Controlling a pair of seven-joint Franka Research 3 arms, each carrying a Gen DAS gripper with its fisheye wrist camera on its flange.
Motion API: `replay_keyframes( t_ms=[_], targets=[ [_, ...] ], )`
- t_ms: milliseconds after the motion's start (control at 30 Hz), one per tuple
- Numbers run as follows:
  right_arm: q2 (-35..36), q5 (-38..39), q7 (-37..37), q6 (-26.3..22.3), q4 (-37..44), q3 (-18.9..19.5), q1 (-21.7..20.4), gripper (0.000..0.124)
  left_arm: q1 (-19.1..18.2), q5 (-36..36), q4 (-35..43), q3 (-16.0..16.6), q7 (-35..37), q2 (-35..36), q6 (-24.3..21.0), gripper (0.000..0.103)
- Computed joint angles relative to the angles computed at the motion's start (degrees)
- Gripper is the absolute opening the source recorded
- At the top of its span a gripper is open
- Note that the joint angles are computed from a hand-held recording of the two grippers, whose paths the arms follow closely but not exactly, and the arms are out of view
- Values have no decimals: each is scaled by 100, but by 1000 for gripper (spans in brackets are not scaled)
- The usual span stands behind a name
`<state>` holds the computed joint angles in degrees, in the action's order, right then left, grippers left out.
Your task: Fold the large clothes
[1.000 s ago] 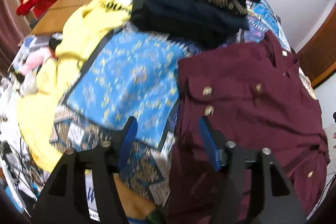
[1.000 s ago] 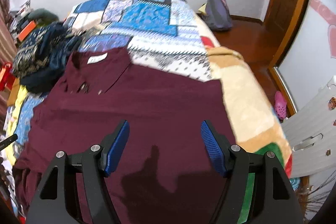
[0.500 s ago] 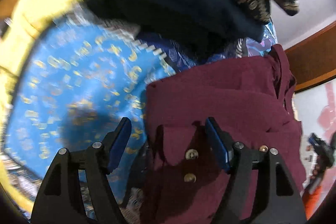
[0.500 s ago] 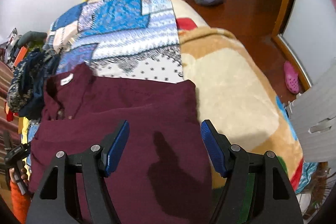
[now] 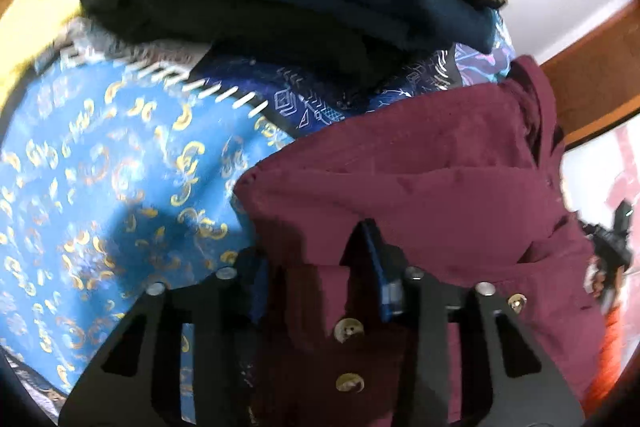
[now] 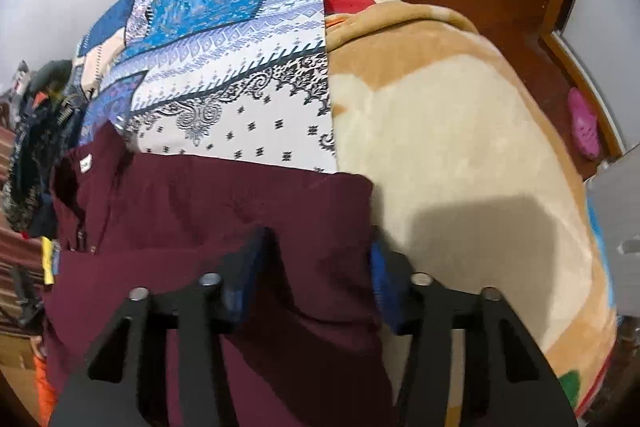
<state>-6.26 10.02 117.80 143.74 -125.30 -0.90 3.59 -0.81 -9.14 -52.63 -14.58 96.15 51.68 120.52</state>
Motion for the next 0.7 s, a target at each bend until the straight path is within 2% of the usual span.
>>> replay_keyframes(
  t_ms=[33, 67, 133, 200, 333, 433, 500, 700],
  targets=[
    [-42, -85, 73, 3, -29, 10, -13, 28, -92, 148, -123, 92, -25, -110, 103, 29],
    [-120, -188, 149, 34, -89, 24, -30, 24, -188, 337, -300, 184, -9, -262, 234, 19],
    [-250, -122, 39, 236, -220, 9, -25, 13, -269, 587, -781, 230, 125, -630, 626, 15],
    [-370, -269, 13, 292, -276, 59, -45, 10, -332, 771, -1104, 218, 280, -938, 897, 12],
    [-372, -814, 183, 153, -104, 191, -108, 9, -391, 779, -1193, 68, 482, -1180, 1145, 9],
    [-288, -972, 124, 5, 118, 167, -111, 7, -526, 813, -881, 46, 570, -1112, 1199, 8],
    [-198, -1097, 153, -51, 278, 138, -143, 6, -722, 986, -563, 141, 511, -977, 1216, 8],
    [14, -1741, 394, -244, 710, 82, -231, 4, -988, 1174, 939, 341, 117, -168, 804, 7]
  ],
)
